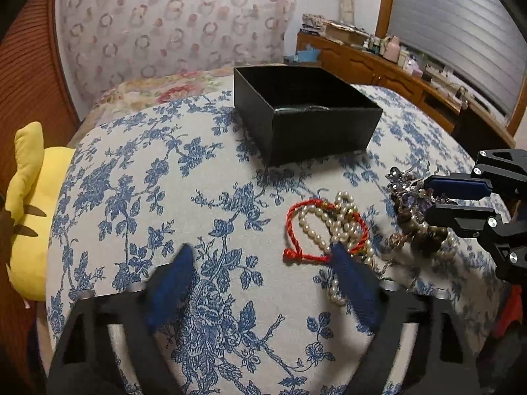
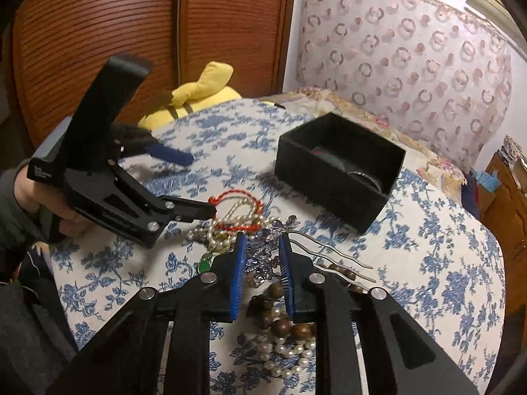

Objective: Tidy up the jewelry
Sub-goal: 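Grasp the red string bracelet with the left tool while the right tool grasps the hair comb, then release the hair comb into the box with the right tool while the left tool holds the bracelet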

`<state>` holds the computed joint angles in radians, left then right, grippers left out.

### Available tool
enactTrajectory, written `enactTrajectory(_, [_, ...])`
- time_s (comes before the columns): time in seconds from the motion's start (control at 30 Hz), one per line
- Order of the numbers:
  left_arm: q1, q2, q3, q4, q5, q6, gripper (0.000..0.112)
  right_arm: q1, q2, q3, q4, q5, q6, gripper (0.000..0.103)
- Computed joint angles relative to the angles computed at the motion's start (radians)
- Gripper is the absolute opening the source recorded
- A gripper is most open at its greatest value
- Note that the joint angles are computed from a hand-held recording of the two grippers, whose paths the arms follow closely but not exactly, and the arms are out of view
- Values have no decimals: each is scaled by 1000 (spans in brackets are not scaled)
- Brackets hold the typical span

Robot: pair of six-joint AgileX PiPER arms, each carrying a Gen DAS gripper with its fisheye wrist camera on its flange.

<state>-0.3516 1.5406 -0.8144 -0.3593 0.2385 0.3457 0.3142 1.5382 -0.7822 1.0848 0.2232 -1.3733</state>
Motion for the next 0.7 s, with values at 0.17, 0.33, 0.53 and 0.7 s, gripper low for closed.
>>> enactTrajectory(0.17, [8,33,-50,-114,34,109,52,-15,-10,-7,-32,5,37,22])
enactTrajectory(0.33, [-34,85,-107,3,40,-3,29,-25,-19,-3,-17,14,24,22])
enactTrajectory(0.53, [-39,109,-129,-48,36,70,2,-32,-24,-1,-18,18,26,22])
enactTrajectory(0.7, [-52,96,-131,10,29,25,2,-47,-24,-2,-2,25,10,22])
